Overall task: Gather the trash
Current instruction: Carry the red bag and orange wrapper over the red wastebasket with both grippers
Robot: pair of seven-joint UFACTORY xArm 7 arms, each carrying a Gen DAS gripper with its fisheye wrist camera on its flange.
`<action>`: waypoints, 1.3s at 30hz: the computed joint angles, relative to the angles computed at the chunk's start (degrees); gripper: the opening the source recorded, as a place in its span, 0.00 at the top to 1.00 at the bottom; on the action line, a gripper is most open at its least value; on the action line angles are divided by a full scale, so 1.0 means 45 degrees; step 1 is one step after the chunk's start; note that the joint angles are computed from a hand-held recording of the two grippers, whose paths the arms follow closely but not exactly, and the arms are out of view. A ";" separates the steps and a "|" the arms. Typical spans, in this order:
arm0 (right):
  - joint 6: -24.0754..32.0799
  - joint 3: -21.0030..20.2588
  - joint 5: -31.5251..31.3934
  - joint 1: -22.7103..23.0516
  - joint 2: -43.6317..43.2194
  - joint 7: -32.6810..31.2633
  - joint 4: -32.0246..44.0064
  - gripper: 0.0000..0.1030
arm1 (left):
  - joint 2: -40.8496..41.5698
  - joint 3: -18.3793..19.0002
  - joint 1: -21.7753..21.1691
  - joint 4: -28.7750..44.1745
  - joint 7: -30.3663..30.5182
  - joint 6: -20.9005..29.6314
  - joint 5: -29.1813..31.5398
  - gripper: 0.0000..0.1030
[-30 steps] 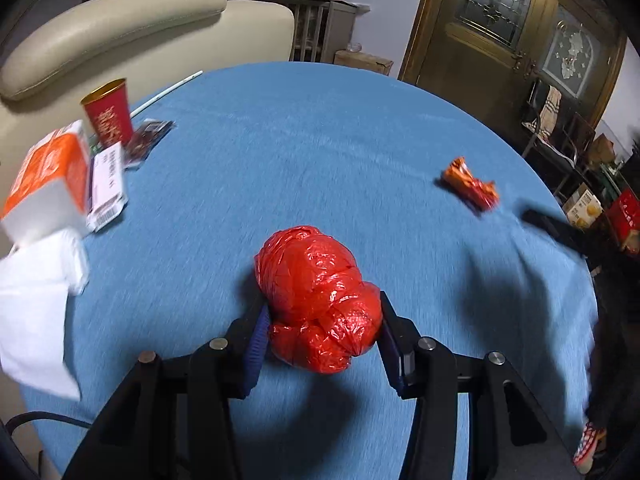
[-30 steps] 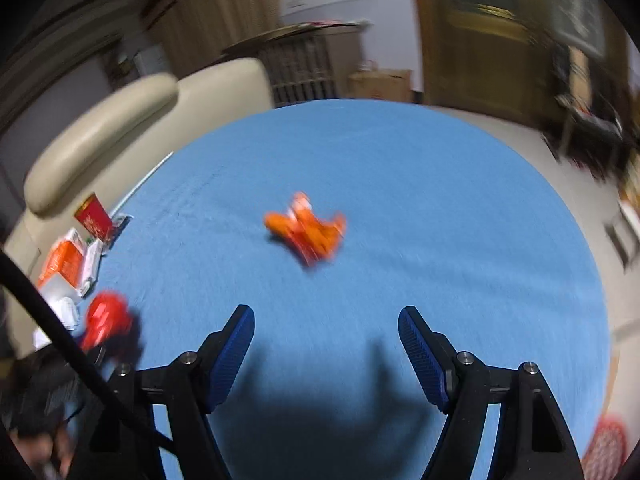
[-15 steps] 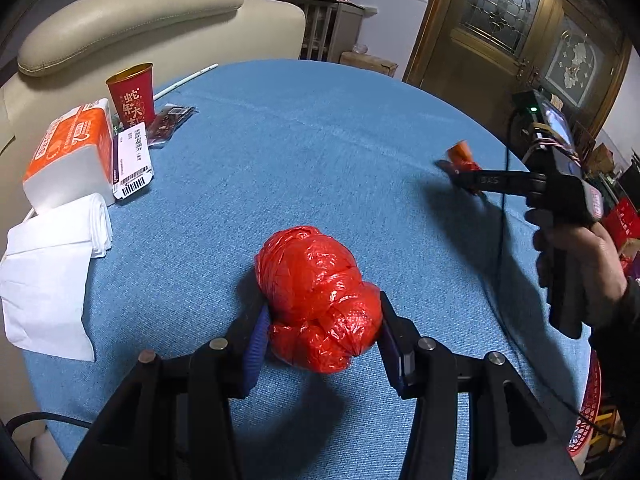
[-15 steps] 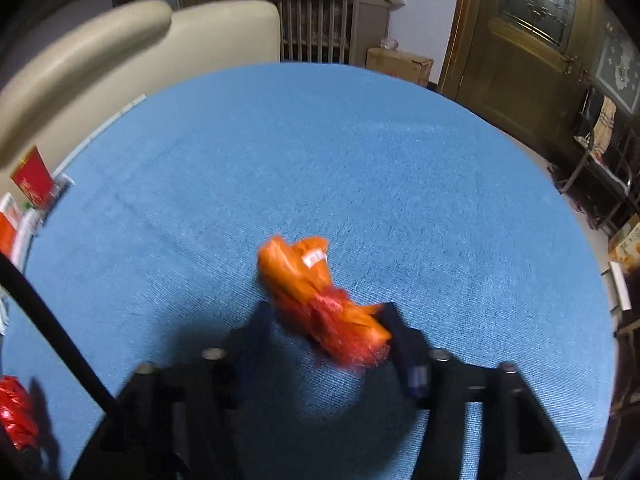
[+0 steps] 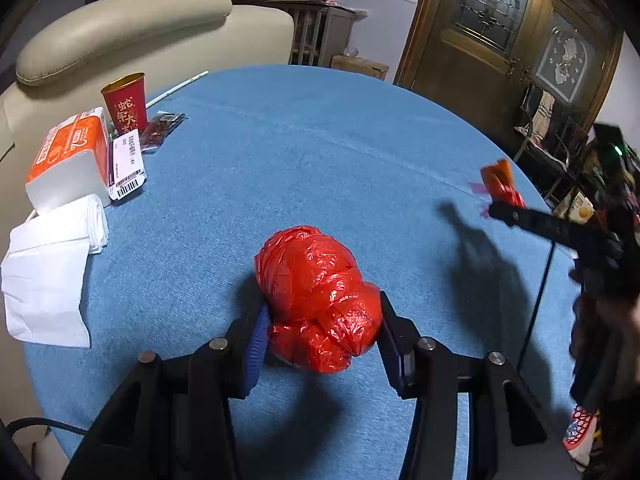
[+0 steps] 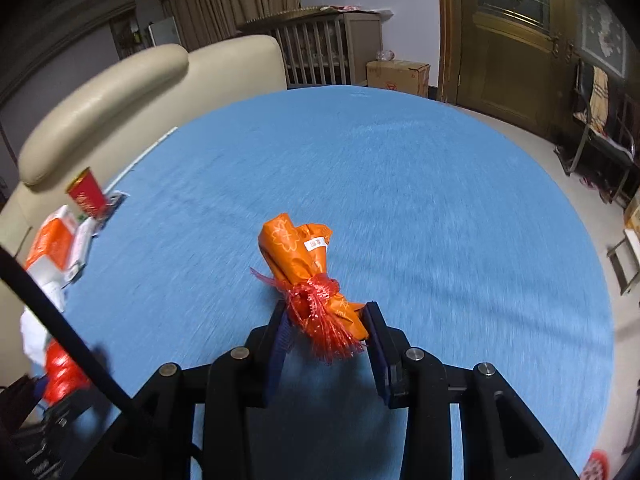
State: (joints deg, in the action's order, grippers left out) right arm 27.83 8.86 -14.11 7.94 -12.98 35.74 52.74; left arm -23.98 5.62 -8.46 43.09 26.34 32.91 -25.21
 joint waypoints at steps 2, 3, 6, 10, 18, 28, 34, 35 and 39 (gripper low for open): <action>-0.0155 0.0124 0.0232 0.0085 -0.0772 0.0468 -0.0773 0.62 | -0.0249 -0.0058 -0.0010 -0.0150 -0.0020 -0.0031 0.0025 0.50; -0.0191 0.0193 0.0324 0.0106 -0.1111 0.0655 -0.1097 0.62 | -0.0394 -0.0039 -0.0060 -0.0213 0.0009 0.0000 -0.0011 0.50; -0.0309 0.0492 0.0622 0.0204 -0.2257 0.1257 -0.2129 0.62 | -0.0783 -0.0092 -0.0128 -0.0421 0.0000 0.0007 0.0113 0.50; -0.0444 0.0689 0.1143 0.0320 -0.3649 0.1767 -0.3308 0.62 | -0.1317 -0.0106 -0.0238 -0.0719 -0.0105 0.0036 0.0271 0.50; -0.0093 0.0916 0.1758 0.0475 -0.6062 0.2232 -0.4769 0.62 | -0.2181 -0.0119 -0.0631 -0.1106 -0.0303 0.0178 0.0462 0.50; 0.0743 0.1146 0.2296 0.0536 -0.8774 0.2800 -0.6047 0.62 | -0.3206 -0.0359 -0.1124 -0.1580 -0.0595 0.0299 0.0906 0.50; 0.1193 0.1160 0.2447 0.0541 -0.9968 0.3059 -0.6578 0.62 | -0.3542 -0.0531 -0.1335 -0.1665 -0.0862 0.0370 0.1179 0.50; 0.1275 0.1136 0.2470 0.0547 -1.0174 0.3075 -0.6667 0.62 | -0.3580 -0.0577 -0.1356 -0.1665 -0.0925 0.0386 0.1238 0.50; 0.1428 0.1095 0.2536 0.0515 -1.0637 0.3126 -0.6881 0.62 | -0.3627 -0.0627 -0.1478 -0.1671 -0.1070 0.0371 0.1378 0.50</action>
